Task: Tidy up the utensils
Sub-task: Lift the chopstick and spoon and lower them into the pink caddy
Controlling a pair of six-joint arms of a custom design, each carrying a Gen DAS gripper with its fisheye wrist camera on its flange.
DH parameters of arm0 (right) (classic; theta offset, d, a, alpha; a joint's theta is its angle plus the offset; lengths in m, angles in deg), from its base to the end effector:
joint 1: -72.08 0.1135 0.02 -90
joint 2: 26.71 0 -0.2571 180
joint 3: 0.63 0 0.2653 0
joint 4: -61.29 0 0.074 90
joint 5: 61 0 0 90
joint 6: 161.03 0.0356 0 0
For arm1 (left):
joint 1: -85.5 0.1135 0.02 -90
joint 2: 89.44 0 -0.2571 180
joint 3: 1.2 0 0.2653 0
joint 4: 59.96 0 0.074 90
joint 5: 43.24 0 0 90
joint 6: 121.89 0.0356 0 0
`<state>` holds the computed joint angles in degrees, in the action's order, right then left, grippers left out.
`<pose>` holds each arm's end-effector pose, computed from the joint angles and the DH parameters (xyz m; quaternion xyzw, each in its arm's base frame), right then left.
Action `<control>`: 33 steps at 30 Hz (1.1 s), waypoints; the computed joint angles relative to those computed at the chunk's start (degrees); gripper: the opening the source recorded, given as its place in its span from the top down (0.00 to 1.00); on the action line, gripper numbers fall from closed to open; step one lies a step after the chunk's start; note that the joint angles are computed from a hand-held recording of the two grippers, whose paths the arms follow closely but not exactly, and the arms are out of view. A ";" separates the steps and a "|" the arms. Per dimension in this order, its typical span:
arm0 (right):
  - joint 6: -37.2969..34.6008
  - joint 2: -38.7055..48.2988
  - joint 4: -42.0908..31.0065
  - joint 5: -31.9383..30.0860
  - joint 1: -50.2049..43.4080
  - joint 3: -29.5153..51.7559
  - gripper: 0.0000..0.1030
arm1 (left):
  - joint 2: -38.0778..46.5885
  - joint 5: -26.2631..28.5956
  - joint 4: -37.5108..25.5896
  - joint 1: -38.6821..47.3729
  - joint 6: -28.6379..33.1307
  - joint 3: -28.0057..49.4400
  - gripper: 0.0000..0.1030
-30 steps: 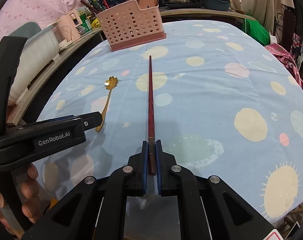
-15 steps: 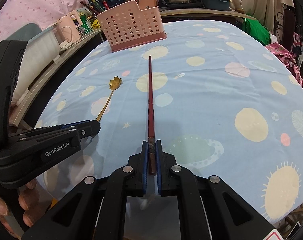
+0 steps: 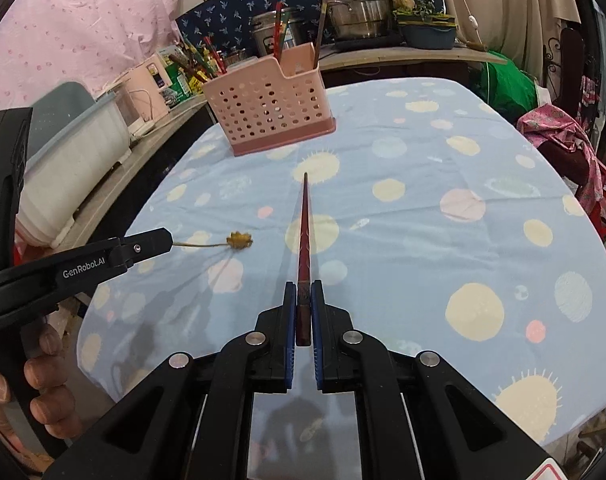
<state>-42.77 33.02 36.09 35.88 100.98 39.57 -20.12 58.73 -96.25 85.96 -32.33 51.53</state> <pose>0.1930 0.1017 0.1699 0.0179 0.9214 0.1351 0.3638 0.2492 -0.0054 0.1915 0.0258 0.9431 -0.0988 0.3166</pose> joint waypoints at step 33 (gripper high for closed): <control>-8.29 24.62 1.49 -11.58 -16.72 44.10 0.93 | 24.40 -2.58 -12.04 2.15 4.90 47.50 0.99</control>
